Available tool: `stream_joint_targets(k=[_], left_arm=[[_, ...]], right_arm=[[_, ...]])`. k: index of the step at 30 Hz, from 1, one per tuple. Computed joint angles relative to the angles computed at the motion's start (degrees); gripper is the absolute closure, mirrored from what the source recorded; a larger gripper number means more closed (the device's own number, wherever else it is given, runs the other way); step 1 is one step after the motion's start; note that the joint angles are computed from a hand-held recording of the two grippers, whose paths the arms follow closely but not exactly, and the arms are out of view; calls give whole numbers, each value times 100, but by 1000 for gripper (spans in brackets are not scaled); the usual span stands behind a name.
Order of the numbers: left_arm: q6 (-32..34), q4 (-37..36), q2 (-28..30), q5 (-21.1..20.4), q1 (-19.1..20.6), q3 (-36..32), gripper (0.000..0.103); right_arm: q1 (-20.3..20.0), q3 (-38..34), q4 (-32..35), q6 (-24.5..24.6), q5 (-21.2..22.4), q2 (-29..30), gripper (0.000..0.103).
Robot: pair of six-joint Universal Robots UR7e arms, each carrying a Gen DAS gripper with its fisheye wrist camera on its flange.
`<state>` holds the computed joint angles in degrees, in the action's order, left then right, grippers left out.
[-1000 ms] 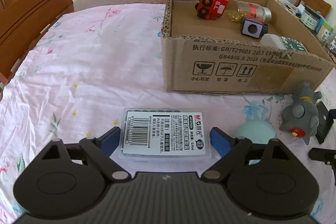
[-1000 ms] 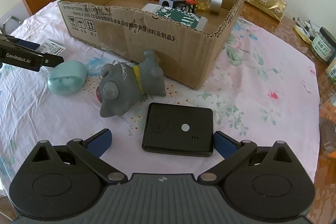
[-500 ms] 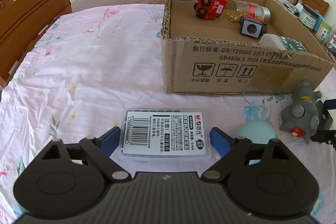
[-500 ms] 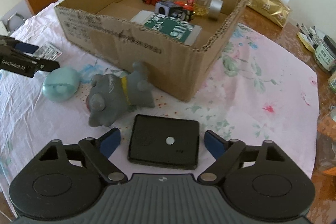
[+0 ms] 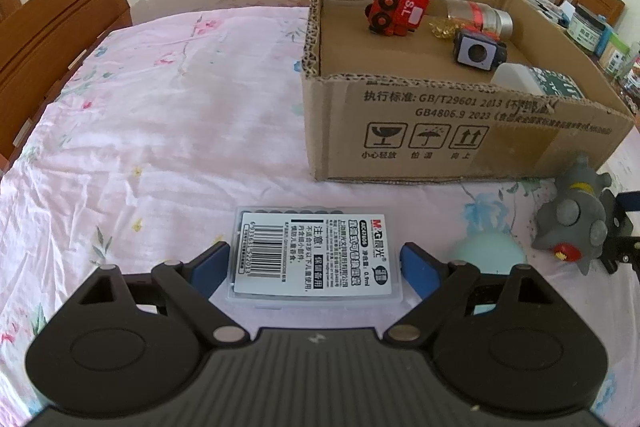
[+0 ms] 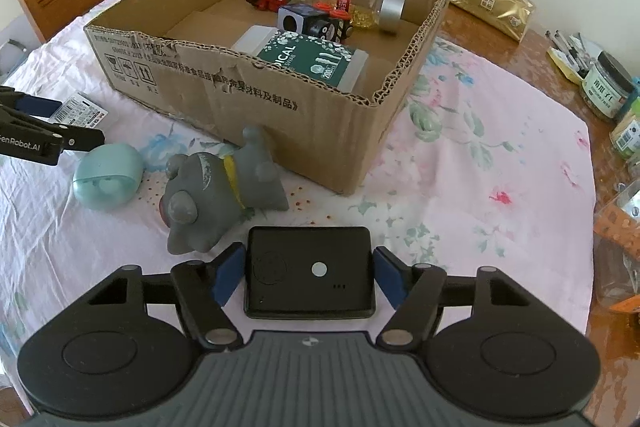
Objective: Organize rigid objects
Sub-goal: 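Release the package into the box with the left tool while the right tool drops the black pad in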
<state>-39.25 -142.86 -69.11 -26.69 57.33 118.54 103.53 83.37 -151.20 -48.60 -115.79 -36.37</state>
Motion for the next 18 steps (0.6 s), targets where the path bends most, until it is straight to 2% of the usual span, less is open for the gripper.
stream_joint_targets(k=[13, 18], left_arm=[[392, 616, -389, -381, -124, -81, 13], [595, 818, -664, -716, -334, -151, 13]], right_arm=[[112, 21, 108, -48, -78, -191, 29], [187, -182, 605, 172, 108, -325, 29]])
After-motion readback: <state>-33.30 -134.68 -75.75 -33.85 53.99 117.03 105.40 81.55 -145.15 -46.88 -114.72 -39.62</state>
